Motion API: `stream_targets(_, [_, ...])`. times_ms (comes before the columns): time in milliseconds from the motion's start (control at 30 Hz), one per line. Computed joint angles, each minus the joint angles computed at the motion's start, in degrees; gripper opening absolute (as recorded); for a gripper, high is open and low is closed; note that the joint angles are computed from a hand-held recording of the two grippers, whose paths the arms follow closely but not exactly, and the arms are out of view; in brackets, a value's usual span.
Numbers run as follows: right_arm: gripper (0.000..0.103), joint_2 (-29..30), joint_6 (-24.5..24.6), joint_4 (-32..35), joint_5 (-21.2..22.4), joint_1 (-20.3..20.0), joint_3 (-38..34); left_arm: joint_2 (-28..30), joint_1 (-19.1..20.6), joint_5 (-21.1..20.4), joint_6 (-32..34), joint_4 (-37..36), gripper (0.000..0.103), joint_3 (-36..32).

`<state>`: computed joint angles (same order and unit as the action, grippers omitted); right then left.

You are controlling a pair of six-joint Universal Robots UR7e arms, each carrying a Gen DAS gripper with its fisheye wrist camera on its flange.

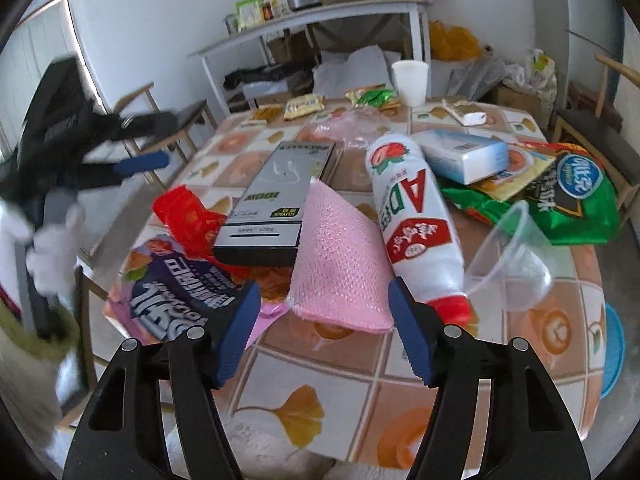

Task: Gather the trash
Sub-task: 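Move both tools back over the table toward the box and sponge, then grasp the KUYAN charger box with the left tool while the right grasps the pink sponge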

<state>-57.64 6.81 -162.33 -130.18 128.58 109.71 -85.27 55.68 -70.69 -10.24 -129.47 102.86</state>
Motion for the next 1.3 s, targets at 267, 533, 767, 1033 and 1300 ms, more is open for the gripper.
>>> stream_targets(267, [0.056,2.72,0.96,4.90,-1.61,-0.90,-3.09,15.60,6.90,-7.72,-6.28,19.42,0.082,-18.54])
stream_targets(533, [0.054,2.62,2.14,7.07,-1.19,-1.36,-3.49,23.49,12.45,-14.69,-13.08,25.64,0.082,-27.15])
stream_targets(767, [0.051,2.95,2.46,6.94,-0.36,-2.03,-3.90,26.04,13.84,-18.13,-12.73,27.23,0.083,-30.00])
stream_targets(1033, [0.048,3.36,1.99,6.94,-0.38,-2.05,-4.50,25.31,12.29,-15.15,-9.87,27.76,0.060,-28.26])
stream_targets(1300, [0.039,3.15,1.51,5.72,-0.35,-1.91,-4.32,23.08,11.46,-14.56,-8.40,24.03,0.042,-25.52])
